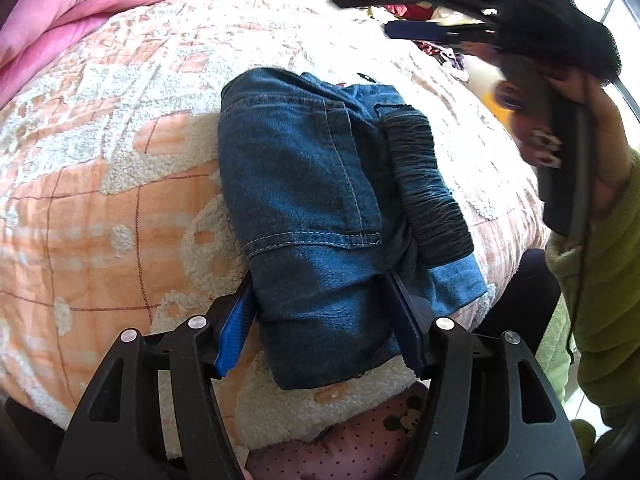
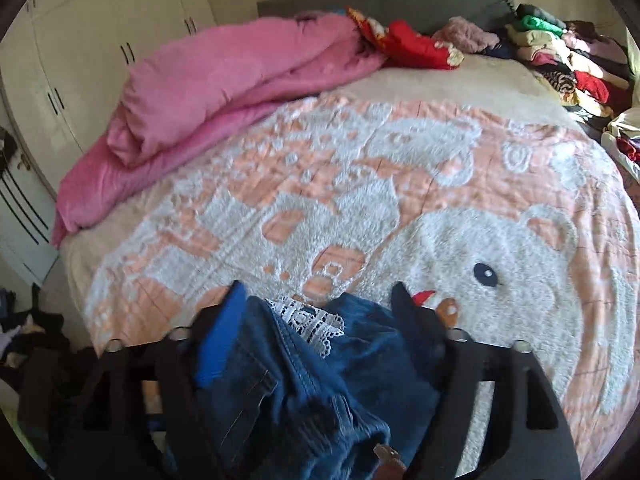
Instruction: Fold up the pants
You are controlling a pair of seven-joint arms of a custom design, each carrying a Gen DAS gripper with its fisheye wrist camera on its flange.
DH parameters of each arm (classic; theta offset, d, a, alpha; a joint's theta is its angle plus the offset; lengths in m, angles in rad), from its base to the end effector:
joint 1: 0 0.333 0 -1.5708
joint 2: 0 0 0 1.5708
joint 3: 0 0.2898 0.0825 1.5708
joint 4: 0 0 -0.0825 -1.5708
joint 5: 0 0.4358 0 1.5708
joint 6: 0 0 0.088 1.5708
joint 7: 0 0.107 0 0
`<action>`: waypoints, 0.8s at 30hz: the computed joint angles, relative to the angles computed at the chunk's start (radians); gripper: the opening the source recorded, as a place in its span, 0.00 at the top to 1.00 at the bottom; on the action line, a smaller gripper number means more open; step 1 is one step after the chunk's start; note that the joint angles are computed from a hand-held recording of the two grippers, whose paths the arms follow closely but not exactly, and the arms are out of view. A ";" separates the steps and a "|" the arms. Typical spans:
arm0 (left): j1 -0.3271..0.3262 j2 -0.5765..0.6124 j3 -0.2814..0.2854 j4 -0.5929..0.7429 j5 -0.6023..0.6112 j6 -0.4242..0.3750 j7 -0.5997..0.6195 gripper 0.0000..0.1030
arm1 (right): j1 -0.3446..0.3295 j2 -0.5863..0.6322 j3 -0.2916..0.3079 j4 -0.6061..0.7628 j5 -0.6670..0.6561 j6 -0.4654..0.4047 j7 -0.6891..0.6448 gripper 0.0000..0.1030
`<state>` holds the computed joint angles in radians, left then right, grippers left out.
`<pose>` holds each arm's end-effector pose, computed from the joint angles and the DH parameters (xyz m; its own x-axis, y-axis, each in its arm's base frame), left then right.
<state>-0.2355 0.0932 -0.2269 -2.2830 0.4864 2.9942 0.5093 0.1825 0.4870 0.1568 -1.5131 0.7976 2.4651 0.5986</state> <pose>0.5208 -0.2966 0.3169 0.0558 -0.9532 0.2971 -0.8302 -0.2096 -0.5165 0.7278 0.2365 0.3911 0.7307 -0.6419 -0.2324 -0.5887 -0.4200 -0.6907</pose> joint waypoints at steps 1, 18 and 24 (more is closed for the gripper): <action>-0.002 -0.003 0.002 0.000 0.007 -0.001 -0.006 0.45 | -0.010 -0.019 0.004 -0.019 0.015 0.001 -0.015 0.15; -0.001 -0.067 0.018 0.014 0.236 -0.071 -0.219 0.10 | -0.036 -0.261 -0.047 -0.310 0.221 0.081 -0.225 0.08; 0.011 -0.068 0.019 0.021 0.256 -0.082 -0.239 0.10 | -0.033 -0.279 -0.066 -0.354 0.210 0.076 -0.209 0.08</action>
<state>-0.2249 0.0250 -0.2076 -2.2621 0.7420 2.9117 0.2705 0.1492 0.2085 0.0910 -1.8672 1.0075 2.5412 0.3899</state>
